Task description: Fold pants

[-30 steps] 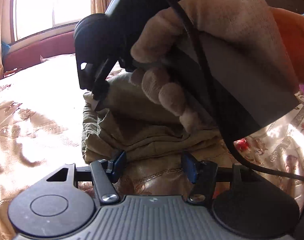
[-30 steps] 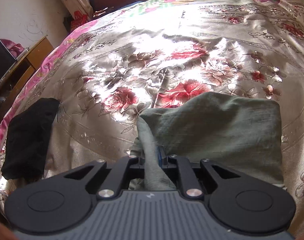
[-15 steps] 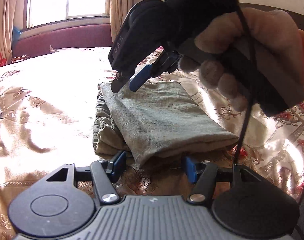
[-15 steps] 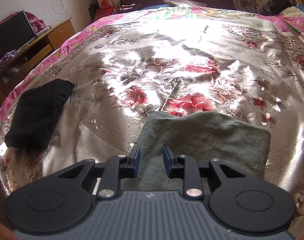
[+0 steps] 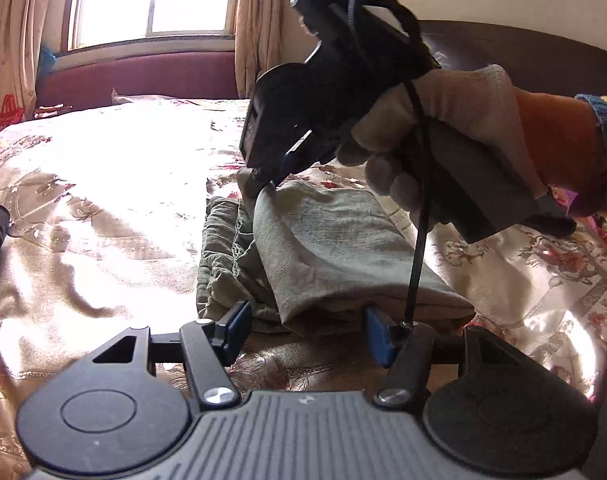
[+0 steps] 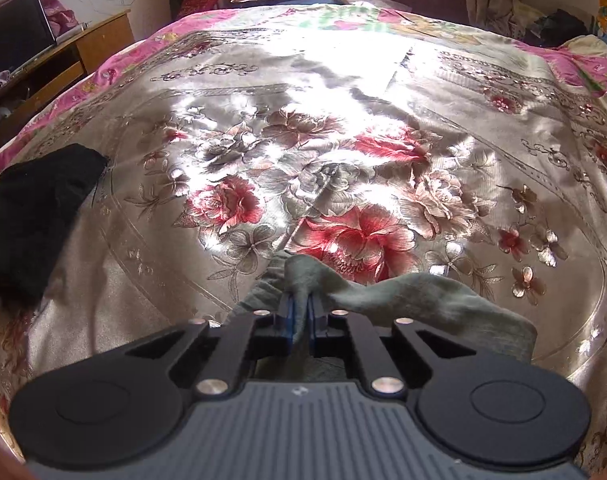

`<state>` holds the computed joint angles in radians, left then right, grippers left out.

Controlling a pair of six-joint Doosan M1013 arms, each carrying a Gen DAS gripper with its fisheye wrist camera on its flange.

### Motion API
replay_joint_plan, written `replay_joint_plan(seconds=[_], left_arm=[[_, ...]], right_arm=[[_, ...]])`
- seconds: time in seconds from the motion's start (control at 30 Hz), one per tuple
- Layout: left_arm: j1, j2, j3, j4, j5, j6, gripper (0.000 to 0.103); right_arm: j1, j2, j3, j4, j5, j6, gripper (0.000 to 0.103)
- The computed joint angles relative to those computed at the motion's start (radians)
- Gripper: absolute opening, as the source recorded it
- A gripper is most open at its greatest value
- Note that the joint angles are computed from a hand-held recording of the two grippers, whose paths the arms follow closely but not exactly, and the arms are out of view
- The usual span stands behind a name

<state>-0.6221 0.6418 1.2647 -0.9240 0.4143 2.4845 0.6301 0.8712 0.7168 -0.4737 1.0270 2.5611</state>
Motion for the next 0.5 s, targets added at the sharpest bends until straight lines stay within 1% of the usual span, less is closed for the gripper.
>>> replay_joint_plan(seconds=[0.07, 0.13, 0.27, 0.3, 0.33, 0.37, 0.43, 0.47, 0.5], left_arm=[[0.009, -0.005, 0.003, -0.039, 0.018, 0.001, 0.074], [0.013, -0.012, 0.005, -0.063, 0.021, 0.005, 0.074], [0.006, -0.024, 0.002, -0.136, -0.019, 0.109, 0.076], [0.002, -0.022, -0.004, -0.13, -0.03, 0.11, 0.078], [-0.004, -0.015, -0.016, -0.082, -0.045, 0.062, 0.079], [-0.008, -0.004, -0.034, 0.002, -0.053, -0.021, 0.079], [-0.016, 0.022, -0.076, 0.174, -0.042, -0.18, 0.076], [-0.019, 0.035, -0.096, 0.257, -0.036, -0.252, 0.073], [-0.02, 0.046, -0.114, 0.318, -0.026, -0.305, 0.066]], right_arm=[[0.0, -0.021, 0.027, -0.027, -0.032, 0.045, 0.005], [0.0, -0.023, 0.027, -0.052, -0.042, 0.061, 0.005], [-0.002, -0.009, 0.007, -0.02, -0.047, 0.032, 0.005], [-0.002, -0.007, 0.007, -0.01, -0.052, 0.024, 0.005], [-0.001, -0.008, 0.011, -0.003, -0.06, 0.02, 0.005], [-0.001, -0.009, 0.013, -0.004, -0.064, 0.021, 0.005], [-0.003, -0.012, 0.018, -0.008, -0.078, 0.029, 0.005], [-0.005, -0.013, 0.019, -0.008, -0.085, 0.036, 0.005], [-0.008, -0.013, 0.019, -0.009, -0.091, 0.046, 0.005]])
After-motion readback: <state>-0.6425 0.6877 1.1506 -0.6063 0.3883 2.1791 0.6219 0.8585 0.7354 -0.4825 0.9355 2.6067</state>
